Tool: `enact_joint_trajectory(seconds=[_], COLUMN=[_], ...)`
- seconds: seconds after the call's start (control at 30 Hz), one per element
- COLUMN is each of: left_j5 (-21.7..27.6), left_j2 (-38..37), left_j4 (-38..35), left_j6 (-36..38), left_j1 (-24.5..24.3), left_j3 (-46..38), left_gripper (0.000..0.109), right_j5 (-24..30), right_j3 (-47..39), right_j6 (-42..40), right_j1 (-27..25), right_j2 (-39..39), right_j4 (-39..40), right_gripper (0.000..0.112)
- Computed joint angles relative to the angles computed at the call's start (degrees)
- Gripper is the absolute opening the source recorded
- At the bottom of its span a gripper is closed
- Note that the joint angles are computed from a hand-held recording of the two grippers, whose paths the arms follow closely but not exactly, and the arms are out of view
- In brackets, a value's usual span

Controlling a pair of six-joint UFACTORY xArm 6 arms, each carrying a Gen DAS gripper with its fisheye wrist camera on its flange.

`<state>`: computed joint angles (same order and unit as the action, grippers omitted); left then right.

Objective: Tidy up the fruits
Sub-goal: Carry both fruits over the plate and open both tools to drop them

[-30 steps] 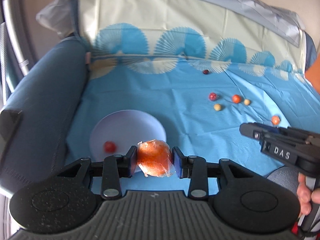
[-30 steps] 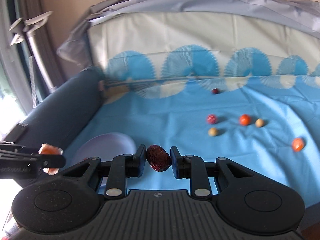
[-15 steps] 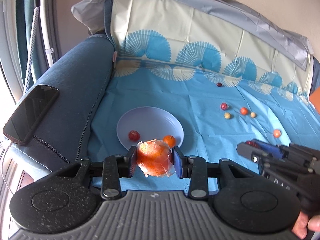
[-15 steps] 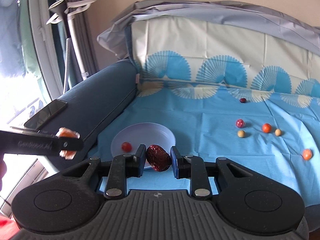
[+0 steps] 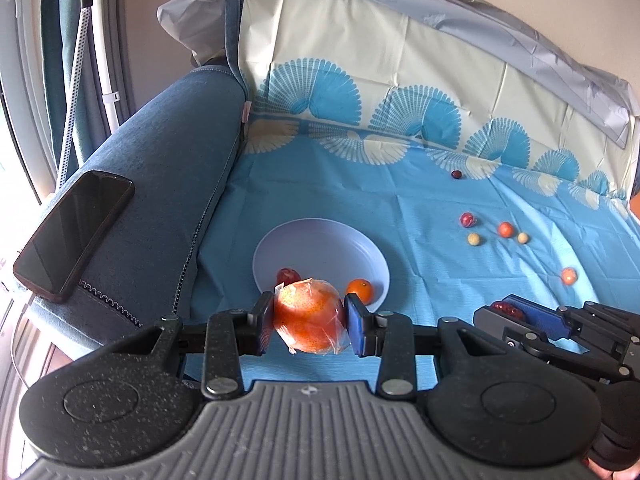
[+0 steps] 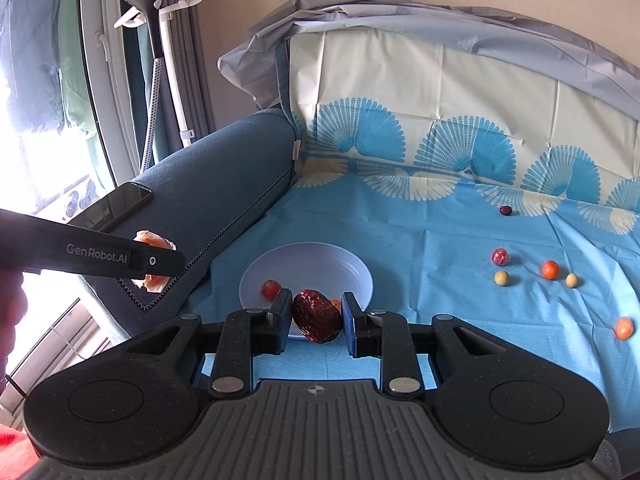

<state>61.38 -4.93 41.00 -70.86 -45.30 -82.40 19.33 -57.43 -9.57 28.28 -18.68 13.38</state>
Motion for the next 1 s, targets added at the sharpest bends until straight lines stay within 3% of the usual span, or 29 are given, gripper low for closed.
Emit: enact_joint_trajectory(seconds=[0.4, 1.0], left_j5=[-1.98, -7.20], left_j2=[4.70, 18.59], left_j4=[-3.75, -12.17], left_j6=[6.34, 18.72], left_j1=[5.00, 14.33], left_j3=[-3.32, -12.72], left_gripper=[0.041, 0.041], right_j5=[0.09, 2.71], right_j3=[-6.23, -23.36], right_j6=[-1.56, -4.36], right_j1=[0.34, -0.82], right_j2=[8.35, 28.52], right_j4=[1.14, 2.78], right_gripper=[0.028, 0.028])
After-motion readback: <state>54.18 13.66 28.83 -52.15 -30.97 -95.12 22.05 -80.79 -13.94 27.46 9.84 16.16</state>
